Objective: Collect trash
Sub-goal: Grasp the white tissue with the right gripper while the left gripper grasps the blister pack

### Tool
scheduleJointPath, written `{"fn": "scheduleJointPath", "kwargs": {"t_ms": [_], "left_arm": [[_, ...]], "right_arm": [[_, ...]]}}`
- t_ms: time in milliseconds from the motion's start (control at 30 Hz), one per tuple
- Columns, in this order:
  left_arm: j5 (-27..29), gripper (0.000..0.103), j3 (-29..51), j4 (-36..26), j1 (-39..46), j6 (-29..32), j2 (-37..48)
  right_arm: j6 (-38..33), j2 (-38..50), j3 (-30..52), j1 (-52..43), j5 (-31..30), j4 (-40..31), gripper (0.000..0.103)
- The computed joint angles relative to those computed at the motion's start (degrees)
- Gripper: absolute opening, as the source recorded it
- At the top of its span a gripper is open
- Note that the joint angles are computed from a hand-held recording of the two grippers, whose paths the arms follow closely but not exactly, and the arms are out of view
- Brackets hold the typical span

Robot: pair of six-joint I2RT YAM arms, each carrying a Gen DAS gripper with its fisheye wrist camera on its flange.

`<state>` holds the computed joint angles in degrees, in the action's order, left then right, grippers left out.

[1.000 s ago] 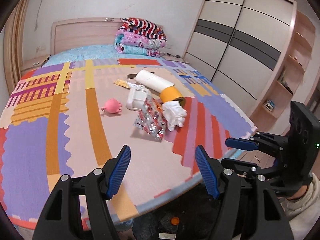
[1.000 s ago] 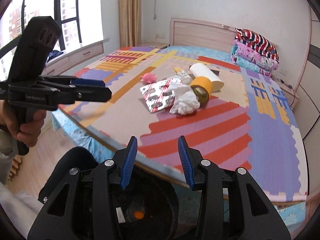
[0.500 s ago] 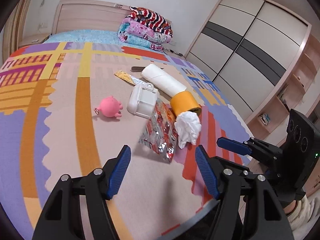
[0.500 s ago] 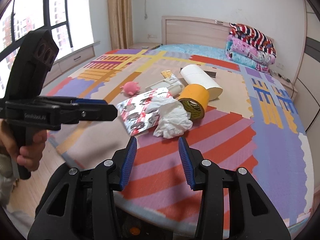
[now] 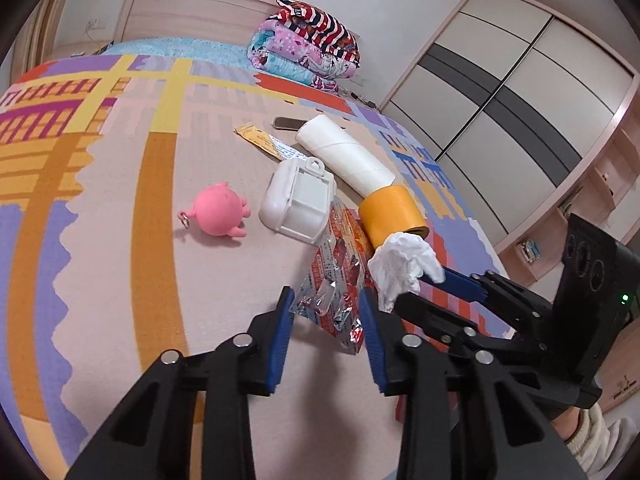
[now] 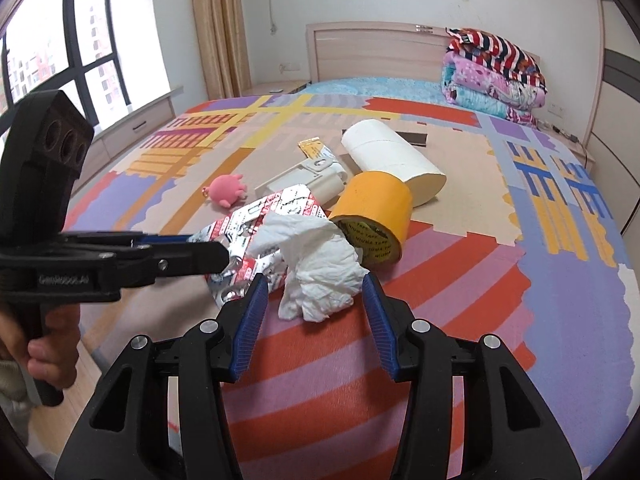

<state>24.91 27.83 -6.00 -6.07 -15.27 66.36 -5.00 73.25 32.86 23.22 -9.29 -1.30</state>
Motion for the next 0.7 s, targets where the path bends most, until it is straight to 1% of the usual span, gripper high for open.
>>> {"fn": "scheduleJointPath", "kwargs": {"t_ms": [67, 100, 167, 233, 267, 433, 700], "left_arm": [[0.0, 0.018, -0.5, 0.7, 0.0, -0.7, -0.2], [0.0, 0.016, -0.6, 1.0, 0.0, -1.0, -0.2], [-0.8, 0.013, -1.1, 1.6, -0.5, -1.8, -1.0], [-1.2, 0.011, -1.7, 1.8, -0.7, -2.2, -2.2], [-1.2, 0.009, -1.8, 1.7, -0.8, -2.3, -2.7], [-1.9, 0.007, -1.9, -0.5, -0.5, -2.0, -6.1], [-2.2, 0.006, -3.8, -3.6, -0.4, -1.4, -12.7]], "right_arm": [[0.7, 1.1, 0.5, -0.3, -0.3, 0.3, 0.049], [1.2, 1.4, 0.6, -0.3, -0.2, 0.5, 0.048], [1.9, 2.0, 0.7, -0.4, -0.6, 0.8, 0.029], [2.3, 2.4, 0.7, -0.4, -0.7, 0.9, 0.022], [2.4, 2.4, 0.6, -0.4, -0.9, 1.0, 0.02], [2.9, 0.7, -0.4, -1.1, -2.2, 0.8, 0.014], [2.6, -3.2, -1.6, -0.2, -2.2, -0.8, 0.014]]}}
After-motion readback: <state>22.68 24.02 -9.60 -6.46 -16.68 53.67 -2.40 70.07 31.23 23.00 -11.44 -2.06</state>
